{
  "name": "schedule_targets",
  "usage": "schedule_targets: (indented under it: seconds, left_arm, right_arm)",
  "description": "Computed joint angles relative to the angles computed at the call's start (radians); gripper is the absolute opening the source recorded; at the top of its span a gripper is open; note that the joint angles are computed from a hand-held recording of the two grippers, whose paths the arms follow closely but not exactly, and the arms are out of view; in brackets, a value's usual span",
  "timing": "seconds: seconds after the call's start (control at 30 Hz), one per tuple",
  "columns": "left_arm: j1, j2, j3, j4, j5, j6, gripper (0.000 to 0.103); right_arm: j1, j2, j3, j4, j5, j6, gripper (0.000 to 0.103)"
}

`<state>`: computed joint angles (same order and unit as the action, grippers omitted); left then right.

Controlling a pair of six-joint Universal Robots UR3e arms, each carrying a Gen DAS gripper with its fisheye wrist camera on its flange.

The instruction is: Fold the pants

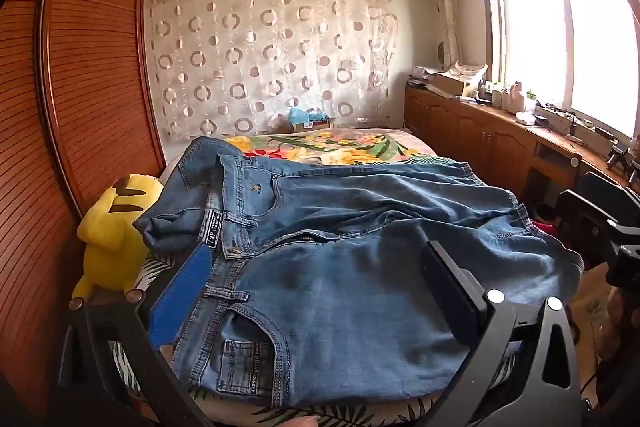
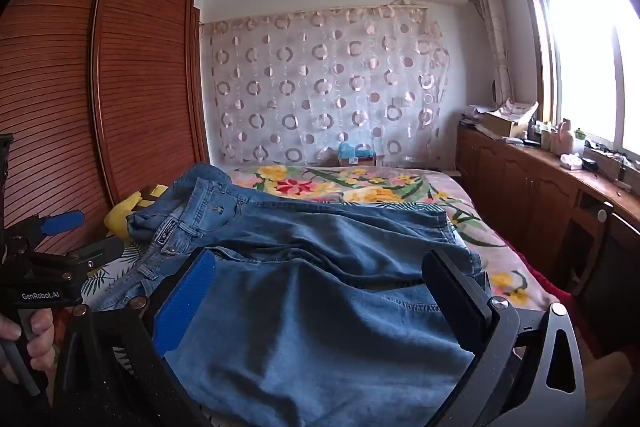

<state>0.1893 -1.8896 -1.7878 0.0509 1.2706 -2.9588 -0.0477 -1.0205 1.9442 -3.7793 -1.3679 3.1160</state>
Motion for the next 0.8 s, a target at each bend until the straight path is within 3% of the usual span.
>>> schedule_targets:
  seconds: [0.8]
  left_arm:
    - [0.0, 0.016, -0.03, 0.024, -0.006, -0.012, 0.103]
  right_arm:
    - [-0.009, -0.016, 0.005, 0.001, 0.01, 0.01, 0.103]
